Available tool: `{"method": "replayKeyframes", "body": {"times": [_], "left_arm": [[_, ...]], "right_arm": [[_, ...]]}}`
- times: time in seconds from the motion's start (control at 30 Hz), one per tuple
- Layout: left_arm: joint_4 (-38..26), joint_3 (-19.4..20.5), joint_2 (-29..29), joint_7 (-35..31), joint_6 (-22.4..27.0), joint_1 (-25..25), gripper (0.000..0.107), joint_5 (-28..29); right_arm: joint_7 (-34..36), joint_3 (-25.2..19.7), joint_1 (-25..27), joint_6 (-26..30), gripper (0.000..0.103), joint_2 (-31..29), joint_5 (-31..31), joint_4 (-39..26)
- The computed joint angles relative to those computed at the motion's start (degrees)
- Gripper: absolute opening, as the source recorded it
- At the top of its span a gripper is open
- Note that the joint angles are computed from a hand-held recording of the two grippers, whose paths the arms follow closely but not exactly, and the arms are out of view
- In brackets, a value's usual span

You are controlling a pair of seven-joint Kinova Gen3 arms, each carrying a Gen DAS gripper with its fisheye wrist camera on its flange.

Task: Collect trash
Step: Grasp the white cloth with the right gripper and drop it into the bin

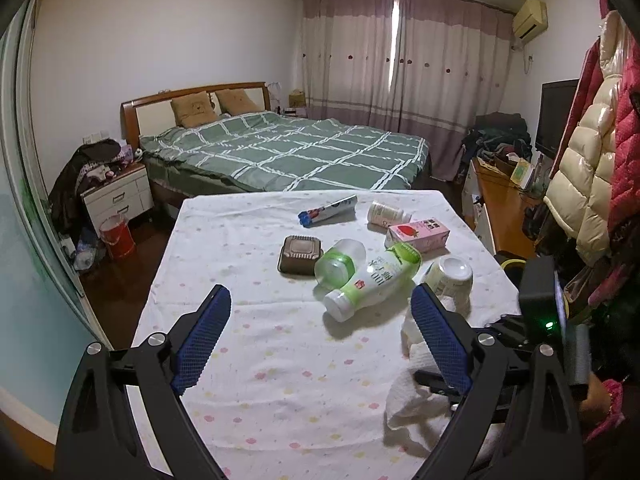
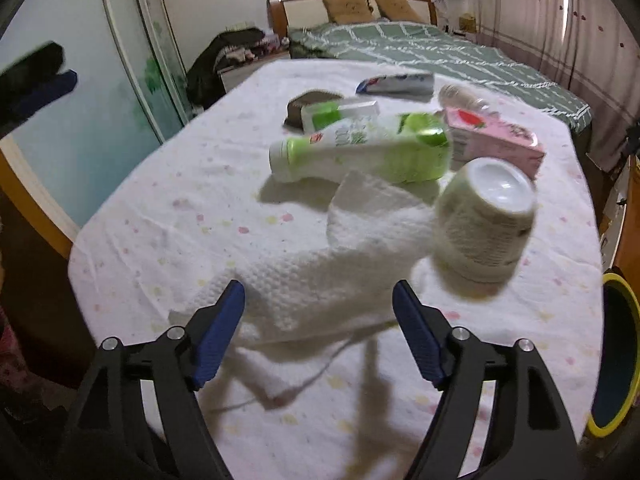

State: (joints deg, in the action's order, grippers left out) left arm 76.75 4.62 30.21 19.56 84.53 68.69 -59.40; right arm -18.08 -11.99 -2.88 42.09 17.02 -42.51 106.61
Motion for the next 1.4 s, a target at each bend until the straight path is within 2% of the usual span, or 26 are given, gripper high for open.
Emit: {"method": "replayKeyframes", "body": {"times": [0.07, 0.1, 0.13, 0.17, 0.23, 0.47, 0.67, 0.83, 1.1, 1.3, 1.4], "left_arm": [[0.5, 0.0, -0.1, 0.6, -0.3, -0.2, 0.09, 0.3], [0.6, 0.0, -0.1, 0.8, -0.4, -0.2, 0.09, 0.4], [0.8, 0.0, -0.1, 1.1, -0.4, -0.2, 0.09, 0.4], [0.8, 0.1, 0.0, 1.3, -0.5, -0.2, 0.09, 0.4], [1.4, 0.1, -0.1, 2.0, -1.1, -0.4, 0.09, 0.5], [2.3, 0.3, 0.1, 2.3, -2.9, -1.4, 0.09, 0.9], [1.3, 0.0, 0.9, 0.5, -4.5, -2.1, 0.09, 1.5], [-0.2, -0.6, 2.0, -2.0, -6.8, -2.9, 0.09, 2.2], [-4.3, -2.5, 4.6, -7.3, -10.0, -3.8, 0.09, 3.6], [-7.1, -4.0, 6.2, -10.9, -12.1, -4.4, 0.09, 5.5], [-8.6, -4.6, 7.1, -13.1, -12.9, -4.7, 0.09, 6.6]], "right_arm": [[-1.0, -0.3, -0.8, -1.8, 0.064, 0.3, 1.1, 0.7], [-2.1, 0.3, -1.7, -1.9, 0.045, 0.5, 2.2, 0.7], [-2.8, 0.7, -2.3, -2.2, 0.034, 0.7, 2.9, 0.6], [-2.6, 0.1, -2.0, -3.4, 0.031, 0.6, 2.8, 1.1], [-2.8, -0.5, -1.0, -2.9, 0.01, 0.7, 3.2, 0.9], [0.3, 0.3, 3.6, 3.5, 0.009, 0.1, -0.9, -0.7], [4.2, 3.6, 8.7, 8.8, 0.009, -1.4, -6.4, -3.1], [4.1, 7.0, 12.2, 8.9, 0.009, -1.0, -8.9, -6.7], [-6.4, 9.3, 16.6, 6.8, 0.01, 5.7, -4.1, -17.6], [-17.6, 11.7, 14.6, -0.4, 0.011, 10.4, 5.2, -23.3], [-22.8, 12.7, 13.9, -0.1, 0.011, 13.9, 9.8, -27.3]]}}
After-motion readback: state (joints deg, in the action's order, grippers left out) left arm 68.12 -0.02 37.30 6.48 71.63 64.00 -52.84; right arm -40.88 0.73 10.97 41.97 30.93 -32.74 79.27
